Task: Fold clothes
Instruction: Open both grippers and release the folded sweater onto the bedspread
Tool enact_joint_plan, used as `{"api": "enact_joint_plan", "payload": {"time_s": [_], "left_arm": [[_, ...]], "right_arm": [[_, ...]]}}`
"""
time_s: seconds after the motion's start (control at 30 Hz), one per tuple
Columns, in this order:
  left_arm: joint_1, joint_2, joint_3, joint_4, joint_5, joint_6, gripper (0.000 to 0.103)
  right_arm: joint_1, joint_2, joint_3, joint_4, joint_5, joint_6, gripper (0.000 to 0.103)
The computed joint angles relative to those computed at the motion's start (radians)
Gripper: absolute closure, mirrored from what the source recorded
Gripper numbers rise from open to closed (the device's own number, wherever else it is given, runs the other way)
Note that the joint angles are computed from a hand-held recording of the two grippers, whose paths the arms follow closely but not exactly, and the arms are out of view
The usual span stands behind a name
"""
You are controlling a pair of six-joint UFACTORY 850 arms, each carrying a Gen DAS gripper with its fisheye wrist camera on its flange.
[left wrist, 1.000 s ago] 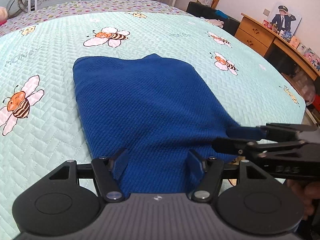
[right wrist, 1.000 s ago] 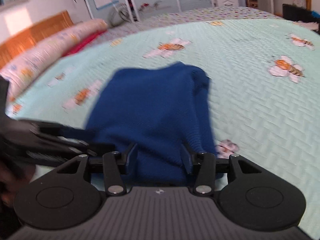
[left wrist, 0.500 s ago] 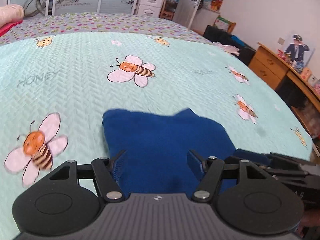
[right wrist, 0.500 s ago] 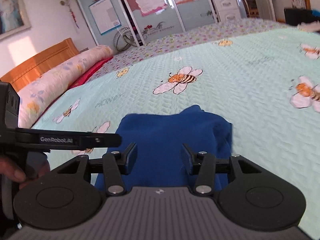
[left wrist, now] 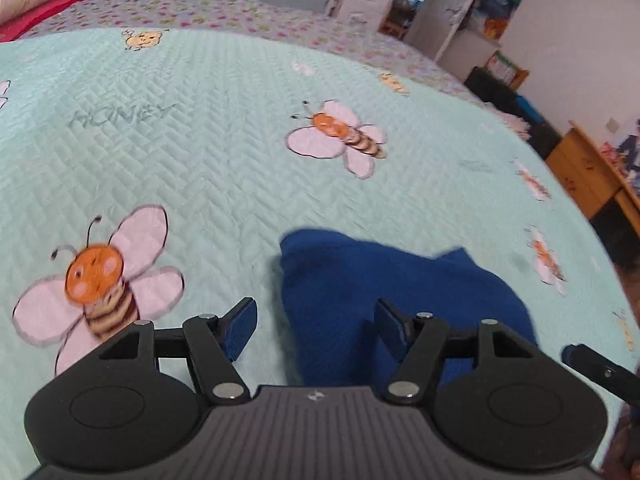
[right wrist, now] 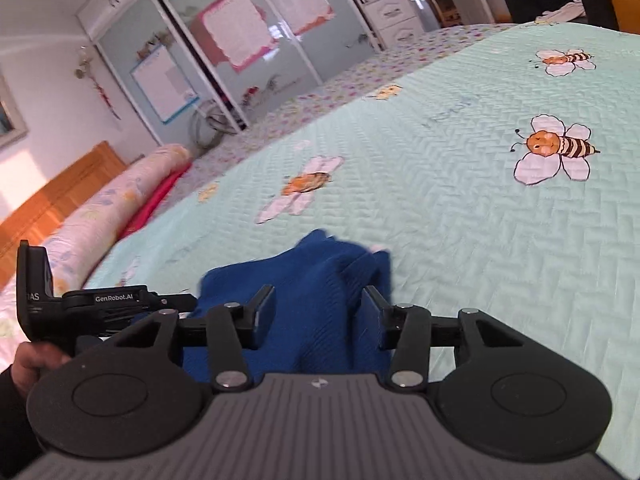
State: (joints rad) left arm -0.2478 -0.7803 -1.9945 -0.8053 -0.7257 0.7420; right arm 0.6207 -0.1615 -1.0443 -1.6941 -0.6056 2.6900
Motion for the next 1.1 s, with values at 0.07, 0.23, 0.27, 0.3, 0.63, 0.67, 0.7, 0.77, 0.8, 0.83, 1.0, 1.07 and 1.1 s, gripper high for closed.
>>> {"api": "enact_joint_plan", "payload": {"time_s": [0.07, 0.23, 0.27, 0.3, 0.63, 0.67, 0.7, 0.77, 0.8, 0.83, 1.0, 1.07, 1.1], "left_arm": [[0.006, 0.076, 0.119, -0.072, 0.013, 0.106, 0.036], [-0.008, 0.233, 0.35, -0.065, 0.135, 0.198, 0.036], [-0.016, 0.258, 0.381, -0.037, 0.17, 0.193, 0.036], [-0.025, 0.284, 0.409, -0.021, 0.201, 0.194, 0.036], [-0.081, 0.482, 0.57, 0.048, 0.374, 0.209, 0.033], [-0.083, 0.491, 0.578, 0.064, 0.382, 0.194, 0.033], [-0.085, 0.498, 0.583, 0.091, 0.391, 0.164, 0.033], [-0.089, 0.51, 0.593, 0.156, 0.41, 0.096, 0.033], [-0.091, 0.516, 0.598, 0.192, 0.418, 0.058, 0.033], [-0.09, 0.52, 0.601, 0.213, 0.421, 0.032, 0.033], [-0.094, 0.541, 0.625, 0.316, 0.462, -0.075, 0.033], [-0.092, 0.545, 0.63, 0.331, 0.462, -0.088, 0.033], [-0.091, 0.545, 0.63, 0.334, 0.462, -0.091, 0.033]], "right_arm": [[0.029, 0.003, -0.002, 0.045, -0.024, -0.035, 0.054], [0.099, 0.011, -0.021, 0.189, -0.085, -0.148, 0.048], [0.112, 0.0, -0.049, 0.263, -0.102, -0.236, 0.042], [0.122, -0.017, -0.087, 0.341, -0.123, -0.334, 0.039], [0.183, -0.132, -0.348, 0.532, -0.298, -0.65, 0.027], [0.184, -0.14, -0.364, 0.548, -0.313, -0.665, 0.027], [0.186, -0.152, -0.385, 0.568, -0.334, -0.683, 0.027], [0.19, -0.174, -0.422, 0.607, -0.373, -0.715, 0.027], [0.193, -0.184, -0.437, 0.617, -0.392, -0.725, 0.027], [0.196, -0.191, -0.447, 0.62, -0.405, -0.73, 0.027], [0.202, -0.217, -0.481, 0.651, -0.444, -0.772, 0.027], [0.207, -0.226, -0.495, 0.656, -0.451, -0.785, 0.027], [0.209, -0.232, -0.504, 0.659, -0.456, -0.793, 0.027]]}}
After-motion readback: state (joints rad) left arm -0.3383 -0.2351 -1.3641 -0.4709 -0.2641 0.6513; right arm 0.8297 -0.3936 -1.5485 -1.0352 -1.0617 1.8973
